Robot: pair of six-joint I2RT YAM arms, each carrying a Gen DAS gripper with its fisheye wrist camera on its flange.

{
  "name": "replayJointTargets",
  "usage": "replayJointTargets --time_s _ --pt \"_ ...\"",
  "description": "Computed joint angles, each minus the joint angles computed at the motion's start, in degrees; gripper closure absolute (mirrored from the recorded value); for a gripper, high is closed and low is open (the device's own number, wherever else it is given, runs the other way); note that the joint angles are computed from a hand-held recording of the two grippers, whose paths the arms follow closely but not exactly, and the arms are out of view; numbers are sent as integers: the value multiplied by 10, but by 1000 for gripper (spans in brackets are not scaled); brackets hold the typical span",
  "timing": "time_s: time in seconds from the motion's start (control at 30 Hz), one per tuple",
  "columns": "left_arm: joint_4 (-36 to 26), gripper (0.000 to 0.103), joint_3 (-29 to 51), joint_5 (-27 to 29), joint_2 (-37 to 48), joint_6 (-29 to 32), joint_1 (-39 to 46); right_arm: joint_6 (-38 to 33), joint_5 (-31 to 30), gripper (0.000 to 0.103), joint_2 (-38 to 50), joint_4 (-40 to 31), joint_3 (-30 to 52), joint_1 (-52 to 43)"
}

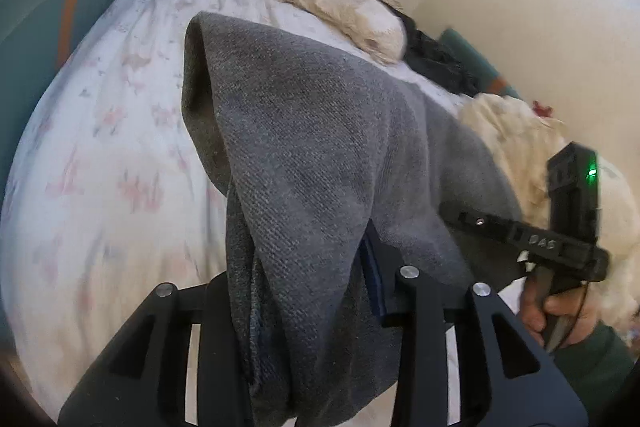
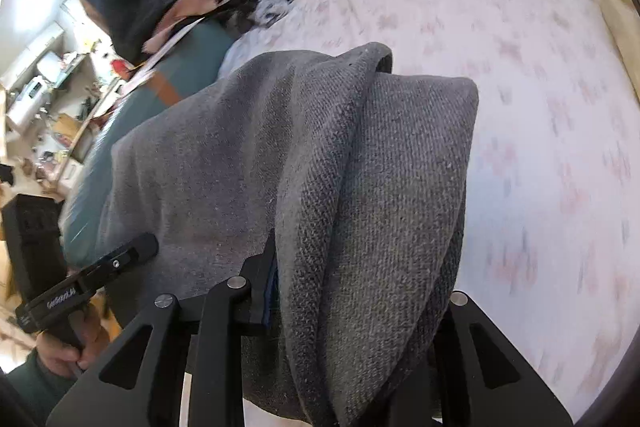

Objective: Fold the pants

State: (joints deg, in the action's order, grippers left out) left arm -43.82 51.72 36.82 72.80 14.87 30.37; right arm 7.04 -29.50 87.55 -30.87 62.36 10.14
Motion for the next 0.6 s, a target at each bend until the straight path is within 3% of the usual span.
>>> replayJointTargets --time_s 0.07,0.13,0.2,0.23,0.27,0.37,0.47,0.5,0.57,0.6 --pt "71 61 6 -59 82 -39 -40 -6 33 72 70 22 39 8" --pt "113 59 11 -157 156 -25 -77 -13 83 64 141 22 76 26" --pt "165 34 -23 -199 145 -5 -81 -52 174 51 194 -6 109 42" --pt "203 17 -53 -211 113 -1 -71 -62 178 33 189 4 92 31" --pt "237 11 -79 -239 80 -3 -61 -61 169 27 165 36 56 13" --pt "262 13 -122 -242 6 -2 -24 -82 158 27 76 96 -36 -26" --pt "229 13 -169 -172 -82 20 -16 -104 141 28 -7 131 -112 -28" --pt "209 13 -180 -177 -97 13 -29 -102 161 30 -20 129 -126 -13" --pt "183 13 -185 -259 -73 -62 -90 -89 265 32 -12 116 -134 37" --pt "181 13 -197 -291 -68 -85 -104 -87 283 32 5 109 -133 43"
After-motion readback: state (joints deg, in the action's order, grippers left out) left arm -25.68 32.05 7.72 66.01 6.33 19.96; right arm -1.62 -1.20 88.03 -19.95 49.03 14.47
